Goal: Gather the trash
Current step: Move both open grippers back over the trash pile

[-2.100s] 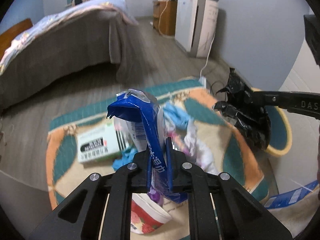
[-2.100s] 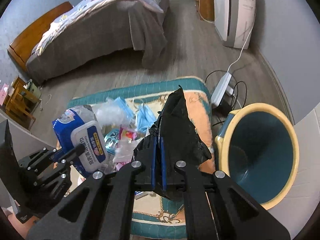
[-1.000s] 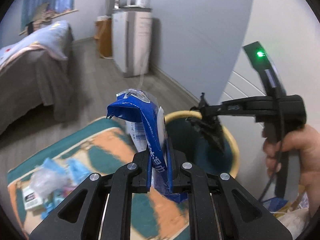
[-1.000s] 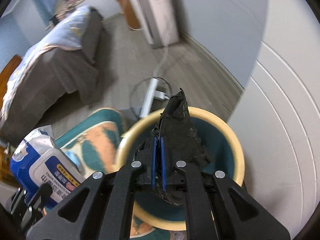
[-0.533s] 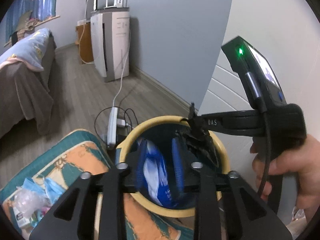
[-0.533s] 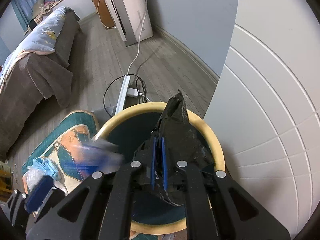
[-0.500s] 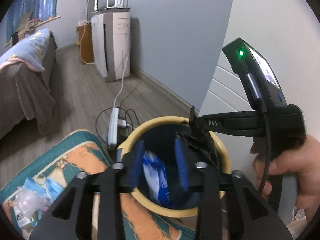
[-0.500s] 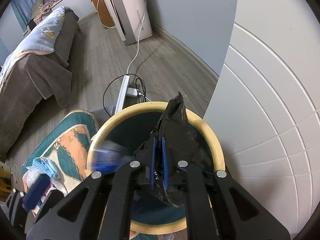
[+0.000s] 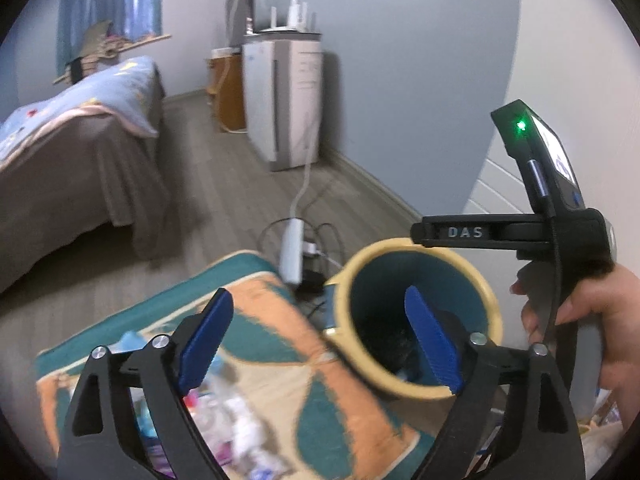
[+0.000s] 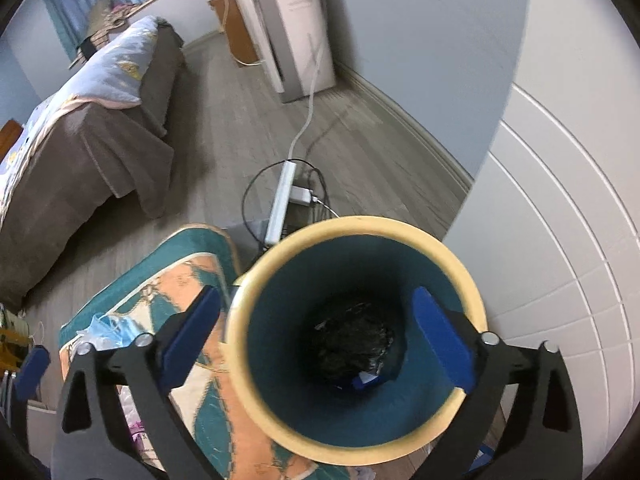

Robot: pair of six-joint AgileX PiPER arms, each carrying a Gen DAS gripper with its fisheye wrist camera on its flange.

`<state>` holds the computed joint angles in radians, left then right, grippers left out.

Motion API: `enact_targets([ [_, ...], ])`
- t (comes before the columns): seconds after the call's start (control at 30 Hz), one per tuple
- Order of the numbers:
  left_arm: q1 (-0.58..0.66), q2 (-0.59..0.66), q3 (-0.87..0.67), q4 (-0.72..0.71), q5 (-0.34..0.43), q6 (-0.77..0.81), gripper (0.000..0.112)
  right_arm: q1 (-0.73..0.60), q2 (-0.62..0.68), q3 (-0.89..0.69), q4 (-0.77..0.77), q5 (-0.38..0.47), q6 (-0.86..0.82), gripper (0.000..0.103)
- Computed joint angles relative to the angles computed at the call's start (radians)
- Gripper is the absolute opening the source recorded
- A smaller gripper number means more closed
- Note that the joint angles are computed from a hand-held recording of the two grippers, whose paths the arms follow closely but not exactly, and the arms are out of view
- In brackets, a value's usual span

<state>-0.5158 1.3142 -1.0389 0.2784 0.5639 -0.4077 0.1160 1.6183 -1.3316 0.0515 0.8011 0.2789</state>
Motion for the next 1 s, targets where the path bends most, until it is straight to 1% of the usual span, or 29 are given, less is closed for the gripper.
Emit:
enact_targets([
  [0.1, 0.043, -0.07, 0.021, 0.016, 0.055, 0.032, 0.091, 0.06, -0.001, -0.021, -0.012, 0.003, 0.031, 0.097],
  [0.2, 0.096, -0.133, 0.041, 0.014, 0.104, 0.084, 0.092, 0.134, -0.003, -0.051, -0.06, 0.014, 0.081, 0.097],
  [0.3, 0.178, -0.201, 0.06, -0.015, 0.144, 0.159, 0.093, 0.208, 0.001, -0.082, -0.094, 0.028, 0.115, 0.097],
  [0.43, 0.35, -0.279, 0.093, -0.124, 0.168, 0.304, 0.095, 0.296, 0.021, -0.138, -0.137, 0.06, 0.165, 0.097],
  [0.53, 0.491, -0.327, 0.141, -0.193, 0.167, 0.397, 0.095, 0.365, 0.037, -0.172, -0.18, 0.082, 0.206, 0.097],
  [0.67, 0.665, -0.348, 0.182, -0.3, 0.16, 0.532, 0.095, 0.453, 0.07, -0.212, -0.241, 0.107, 0.242, 0.097],
  [0.8, 0.898, -0.354, 0.196, -0.518, 0.179, 0.775, 0.095, 0.524, 0.103, -0.244, -0.294, 0.119, 0.278, 0.097],
  [0.9, 0.999, -0.346, 0.202, -0.591, 0.191, 0.885, 0.096, 0.556, 0.135, -0.27, -0.307, 0.131, 0.289, 0.097],
  [1.0, 1.062, -0.322, 0.196, -0.639, 0.2, 0.951, 0.096, 0.578, 0.167, -0.301, -0.311, 0.143, 0.293, 0.097],
])
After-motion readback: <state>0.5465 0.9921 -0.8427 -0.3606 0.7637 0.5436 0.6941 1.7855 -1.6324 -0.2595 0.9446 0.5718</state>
